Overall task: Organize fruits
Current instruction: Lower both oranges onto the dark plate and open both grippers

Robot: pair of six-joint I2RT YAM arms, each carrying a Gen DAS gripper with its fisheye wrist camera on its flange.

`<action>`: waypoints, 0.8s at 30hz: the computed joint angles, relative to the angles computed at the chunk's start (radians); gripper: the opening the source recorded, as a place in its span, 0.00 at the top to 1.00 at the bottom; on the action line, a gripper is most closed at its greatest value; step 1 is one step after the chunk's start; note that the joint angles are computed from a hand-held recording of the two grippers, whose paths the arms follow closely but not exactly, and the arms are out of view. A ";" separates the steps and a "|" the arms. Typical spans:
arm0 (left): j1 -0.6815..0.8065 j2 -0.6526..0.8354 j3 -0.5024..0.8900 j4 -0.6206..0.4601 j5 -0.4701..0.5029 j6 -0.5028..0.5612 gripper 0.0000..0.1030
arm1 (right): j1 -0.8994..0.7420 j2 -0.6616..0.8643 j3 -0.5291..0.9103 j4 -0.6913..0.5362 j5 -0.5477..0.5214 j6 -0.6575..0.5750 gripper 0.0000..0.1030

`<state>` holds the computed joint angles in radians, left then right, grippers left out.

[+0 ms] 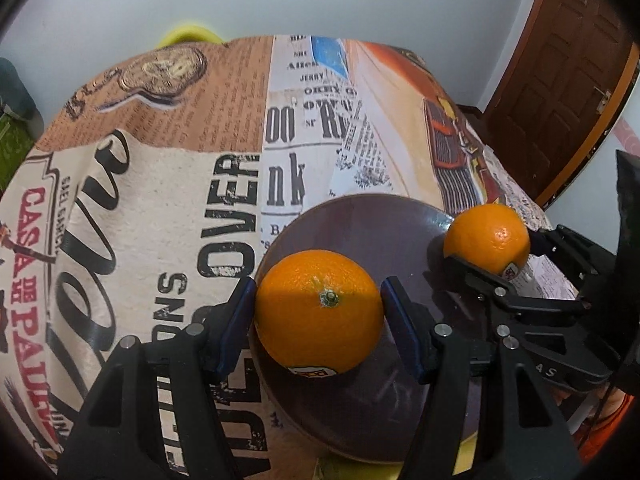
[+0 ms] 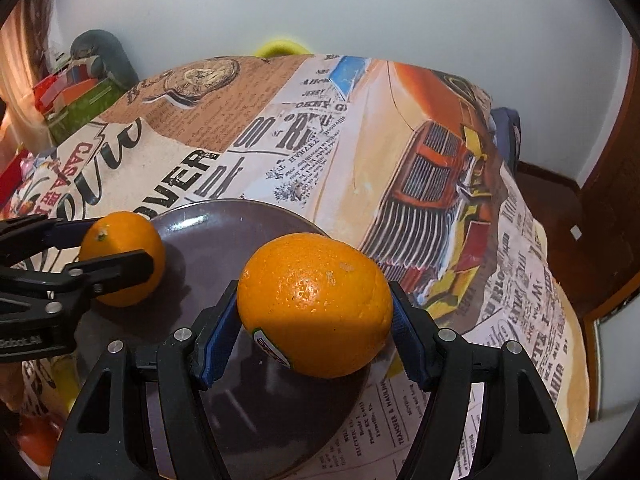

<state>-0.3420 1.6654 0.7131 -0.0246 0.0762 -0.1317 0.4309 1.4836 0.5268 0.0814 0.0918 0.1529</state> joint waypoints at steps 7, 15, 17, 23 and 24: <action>0.009 -0.012 -0.006 0.015 0.012 -0.023 0.36 | 0.027 0.010 0.001 0.006 0.037 -0.010 0.34; -0.005 -0.158 -0.055 -0.050 -0.009 -0.029 0.32 | 0.072 -0.141 -0.049 -0.083 0.060 0.026 0.31; -0.013 -0.220 -0.077 -0.075 -0.024 -0.020 0.32 | 0.088 -0.205 -0.062 -0.127 0.076 0.034 0.31; -0.031 -0.449 -0.136 -0.195 -0.057 -0.010 0.32 | 0.180 -0.426 -0.092 -0.293 0.170 0.065 0.31; -0.033 -0.499 -0.146 -0.227 -0.064 -0.010 0.32 | 0.198 -0.458 -0.093 -0.322 0.185 0.075 0.31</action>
<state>-0.3751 1.1665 0.5674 -0.2516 0.0121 -0.1415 0.6292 1.0257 0.4338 -0.2406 0.2763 0.2276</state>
